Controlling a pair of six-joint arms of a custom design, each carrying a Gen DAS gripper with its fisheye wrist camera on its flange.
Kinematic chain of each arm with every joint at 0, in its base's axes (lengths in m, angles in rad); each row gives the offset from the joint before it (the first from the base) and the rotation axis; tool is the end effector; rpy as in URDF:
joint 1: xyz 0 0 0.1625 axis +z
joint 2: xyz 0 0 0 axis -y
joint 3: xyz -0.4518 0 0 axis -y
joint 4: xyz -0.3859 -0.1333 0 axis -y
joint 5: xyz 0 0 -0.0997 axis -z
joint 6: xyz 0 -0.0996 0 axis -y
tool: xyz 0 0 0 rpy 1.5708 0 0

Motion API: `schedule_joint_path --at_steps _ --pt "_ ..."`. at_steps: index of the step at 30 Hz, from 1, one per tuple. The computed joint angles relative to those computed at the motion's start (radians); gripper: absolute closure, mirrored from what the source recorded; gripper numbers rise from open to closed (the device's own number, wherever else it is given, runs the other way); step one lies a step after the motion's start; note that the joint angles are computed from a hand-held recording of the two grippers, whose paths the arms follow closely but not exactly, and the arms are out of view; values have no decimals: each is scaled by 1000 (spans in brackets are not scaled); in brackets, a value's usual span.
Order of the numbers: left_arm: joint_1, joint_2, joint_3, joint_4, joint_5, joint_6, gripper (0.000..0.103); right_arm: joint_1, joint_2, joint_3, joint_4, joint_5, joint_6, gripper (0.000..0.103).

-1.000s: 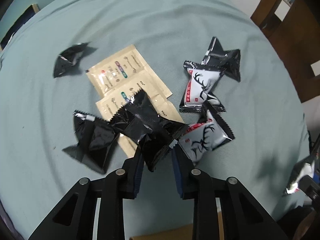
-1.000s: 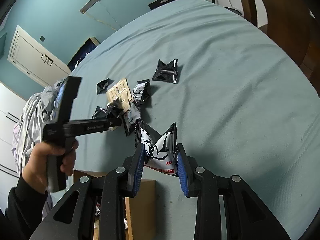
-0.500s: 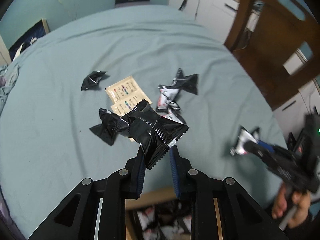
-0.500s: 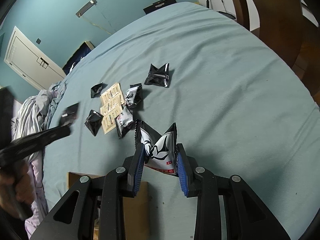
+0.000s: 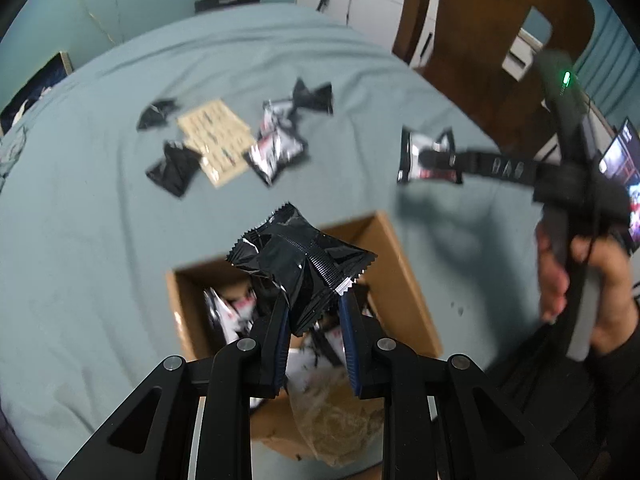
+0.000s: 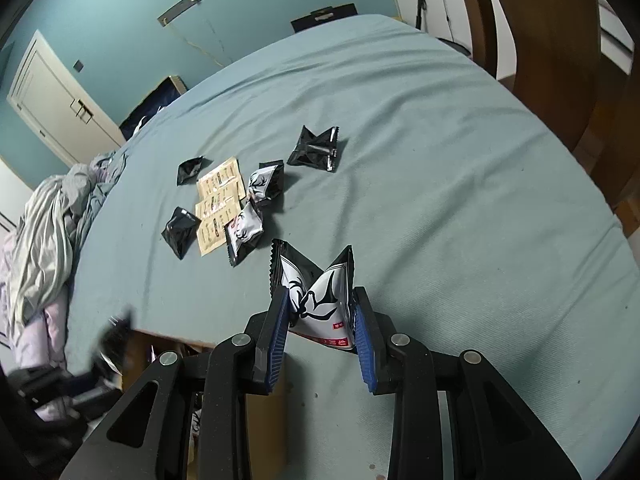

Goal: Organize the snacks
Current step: 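Carry the black packet over the box and open the left gripper, then lower the white packet into the box and open the right gripper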

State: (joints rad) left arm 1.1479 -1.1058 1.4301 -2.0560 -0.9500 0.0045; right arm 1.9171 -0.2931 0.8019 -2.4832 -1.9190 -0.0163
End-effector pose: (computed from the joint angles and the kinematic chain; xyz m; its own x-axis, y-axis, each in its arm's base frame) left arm -0.1046 -0.6984 0.3794 -0.7782 0.2529 -0.5749 0.4086 0.8990 -0.1576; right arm 0.3982 -0.8110 0.0581 -0.9245 -0.2071 0.3202 -0.3273 0.8618 -0.3876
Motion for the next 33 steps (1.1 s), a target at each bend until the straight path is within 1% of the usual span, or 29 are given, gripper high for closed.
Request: schedule_joint_path --at_steps 4,5,6,8,9,11,12,13,14,17,19,23,28,30,33 --pt "3 0 29 -6 1 32 82 6 -4 16 -18 1 -15 74" --pt "0 -1 39 -26 8 48 76 7 -7 24 -28 2 -21 74" --pt "-2 -3 48 -52 18 60 71 8 -11 35 -38 3 -28 74" --pt "-6 -7 63 -106 43 66 38 9 -22 56 -51 11 -34 74" --pt "-6 -9 67 -130 53 63 34 9 -32 73 -59 20 -36 74" --pt "-4 -15 70 -167 65 53 32 8 -51 104 -78 40 -39 74" --pt "-1 -16 68 -184 82 42 31 9 -60 120 -87 50 -43 74" --pt "0 -17 69 -198 100 35 28 10 -72 140 -98 63 -49 74" --pt "-1 -17 75 -227 142 23 27 12 -85 162 -113 78 -56 74" --pt "2 -9 79 -271 233 8 27 15 -117 225 -139 127 -81 74" --pt "6 -7 74 -278 257 -7 27 19 -127 249 -135 144 -103 74" --pt "10 -6 72 -301 276 -22 27 35 -133 278 -117 157 -175 74" --pt "8 -3 77 -318 297 -14 27 46 -116 258 -83 162 -254 72" --pt "8 -4 77 -310 303 -19 27 46 -114 250 -66 179 -264 71" --pt "8 -6 76 -298 301 -30 27 43 -112 244 -50 201 -242 68"
